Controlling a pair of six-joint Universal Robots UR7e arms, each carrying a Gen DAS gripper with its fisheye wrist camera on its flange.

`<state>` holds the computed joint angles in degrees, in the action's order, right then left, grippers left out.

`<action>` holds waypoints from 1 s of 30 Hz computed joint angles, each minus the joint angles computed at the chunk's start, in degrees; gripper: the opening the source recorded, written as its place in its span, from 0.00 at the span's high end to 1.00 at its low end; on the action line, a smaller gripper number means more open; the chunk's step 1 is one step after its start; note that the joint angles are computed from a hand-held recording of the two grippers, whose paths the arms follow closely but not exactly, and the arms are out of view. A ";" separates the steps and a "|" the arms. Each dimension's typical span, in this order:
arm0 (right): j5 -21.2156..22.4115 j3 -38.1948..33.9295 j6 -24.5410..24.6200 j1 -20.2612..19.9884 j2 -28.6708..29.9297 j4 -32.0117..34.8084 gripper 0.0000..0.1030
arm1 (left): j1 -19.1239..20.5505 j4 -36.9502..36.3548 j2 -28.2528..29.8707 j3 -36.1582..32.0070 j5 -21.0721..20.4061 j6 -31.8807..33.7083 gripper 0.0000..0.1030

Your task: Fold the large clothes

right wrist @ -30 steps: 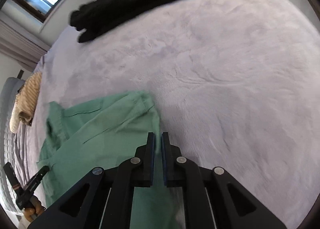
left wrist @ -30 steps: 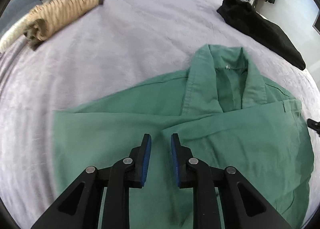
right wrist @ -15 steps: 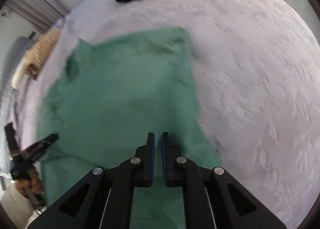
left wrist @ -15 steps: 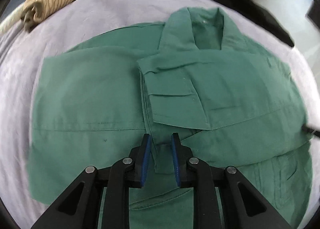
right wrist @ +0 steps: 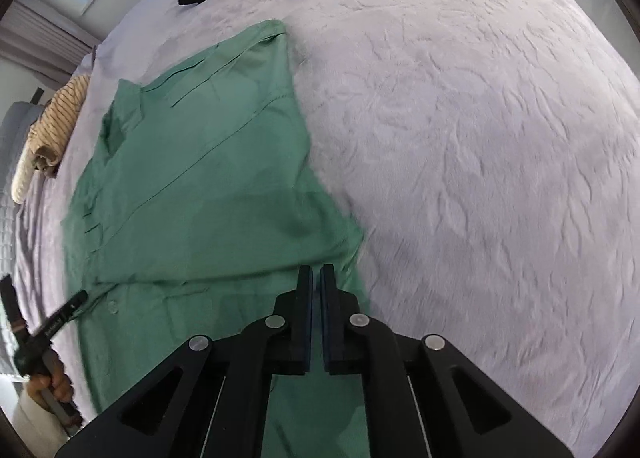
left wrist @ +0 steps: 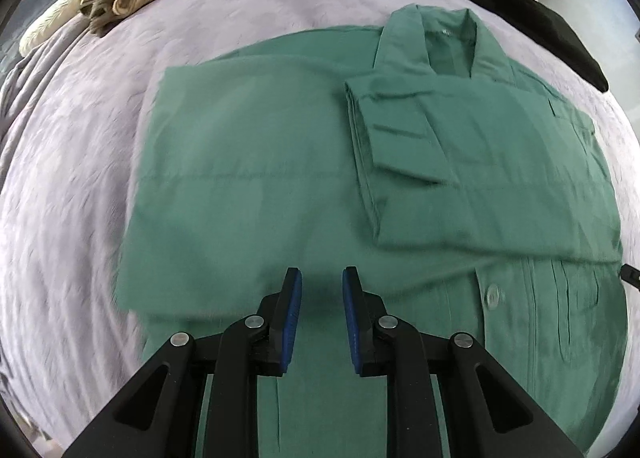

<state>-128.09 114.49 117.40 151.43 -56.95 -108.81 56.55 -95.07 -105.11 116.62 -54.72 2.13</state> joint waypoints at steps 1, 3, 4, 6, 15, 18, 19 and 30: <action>0.73 -0.47 -0.39 0.19 0.39 -0.49 0.96 | -0.59 1.85 -0.69 -0.14 0.42 -1.14 0.78; 1.82 -1.28 -0.59 0.76 0.88 -0.40 0.96 | -1.16 4.78 -2.63 0.06 0.82 -2.49 0.78; 2.16 -1.80 -0.74 0.88 1.29 -0.40 0.96 | -1.59 7.14 -4.01 -0.12 0.97 -3.66 0.78; 2.81 -2.60 -1.17 1.13 1.98 -0.86 0.96 | -2.16 9.99 -5.36 -0.31 0.96 -5.48 0.78; 4.64 -6.47 -3.23 1.00 5.36 -1.77 0.96 | -5.70 21.64 -12.71 -1.01 3.08 -12.69 0.01; 4.84 -8.07 -3.29 1.16 6.39 -1.34 0.96 | -6.90 24.60 -14.12 -2.21 2.93 -13.15 0.01; 4.95 -8.60 -3.33 1.19 6.72 -1.12 0.96 | -7.29 26.14 -14.43 -2.81 2.84 -14.14 0.01; 4.79 -14.70 -5.44 2.26 10.34 1.53 0.14 | -9.25 34.56 -13.65 -7.11 1.87 -19.47 0.01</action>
